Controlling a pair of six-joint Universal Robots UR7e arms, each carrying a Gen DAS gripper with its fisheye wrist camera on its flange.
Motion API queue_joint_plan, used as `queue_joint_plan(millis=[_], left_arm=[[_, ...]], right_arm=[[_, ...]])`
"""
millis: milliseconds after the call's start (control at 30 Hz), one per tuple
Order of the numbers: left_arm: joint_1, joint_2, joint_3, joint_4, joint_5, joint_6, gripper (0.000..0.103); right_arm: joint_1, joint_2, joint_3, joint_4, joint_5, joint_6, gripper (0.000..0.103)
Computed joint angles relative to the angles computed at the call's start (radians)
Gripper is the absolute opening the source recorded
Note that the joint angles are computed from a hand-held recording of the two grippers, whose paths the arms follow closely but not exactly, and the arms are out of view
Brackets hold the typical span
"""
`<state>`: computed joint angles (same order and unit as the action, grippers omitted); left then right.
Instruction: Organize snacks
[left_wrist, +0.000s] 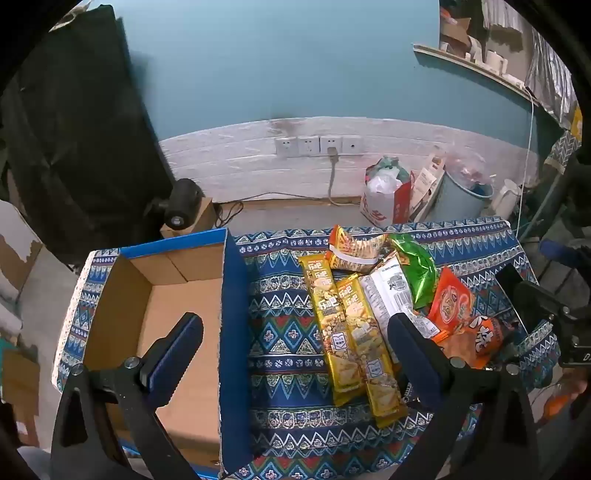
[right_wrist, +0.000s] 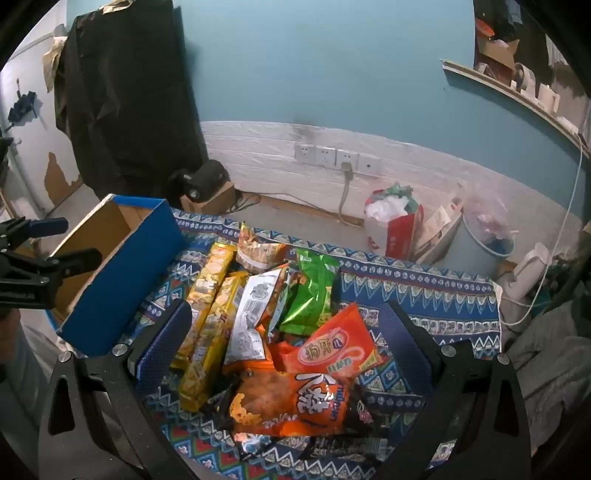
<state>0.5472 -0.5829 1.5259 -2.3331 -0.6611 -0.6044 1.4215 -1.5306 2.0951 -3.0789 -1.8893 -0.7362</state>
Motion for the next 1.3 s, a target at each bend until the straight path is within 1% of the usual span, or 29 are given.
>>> queue_joint_plan(millis=[100, 133, 167, 233, 333, 467, 633, 700, 967, 1300], left_arm=[[0.002, -0.002, -0.002, 0.015, 0.002, -0.012, 0.101], [-0.010, -0.010, 0.016, 0.003, 0.020, -0.010, 0.101], [-0.010, 0.007, -0.003, 0.032, 0.029, -0.014, 0.101], [-0.002, 0.002, 0.000, 0.022, 0.004, -0.022, 0.101], [-0.006, 0.006, 0.005, 0.020, 0.003, -0.037, 0.101], [0.004, -0.002, 0.013, -0.019, -0.012, -0.007, 0.101], [0.001, -0.002, 0.020, -0.040, -0.015, 0.011, 0.101], [0.003, 0.000, 0.011, -0.034, -0.017, 0.013, 0.101], [0.004, -0.003, 0.017, -0.038, -0.012, 0.003, 0.101], [0.005, -0.006, 0.022, -0.040, -0.013, 0.004, 0.101]], right_arm=[[-0.003, -0.001, 0.003, -0.003, 0.003, -0.002, 0.099], [-0.003, -0.002, 0.003, -0.002, 0.004, -0.002, 0.099], [-0.004, -0.003, 0.004, -0.002, 0.005, -0.001, 0.099], [-0.005, -0.005, 0.007, -0.001, 0.006, -0.003, 0.099], [-0.011, -0.005, 0.011, -0.003, 0.008, -0.008, 0.099], [-0.011, -0.007, 0.012, -0.001, 0.011, -0.007, 0.099], [-0.007, -0.011, 0.017, 0.003, 0.009, -0.006, 0.099], [0.000, 0.026, -0.008, 0.003, -0.009, 0.001, 0.099], [-0.001, -0.002, 0.009, 0.015, -0.012, 0.002, 0.099], [-0.005, -0.004, 0.000, 0.033, -0.011, 0.000, 0.099]])
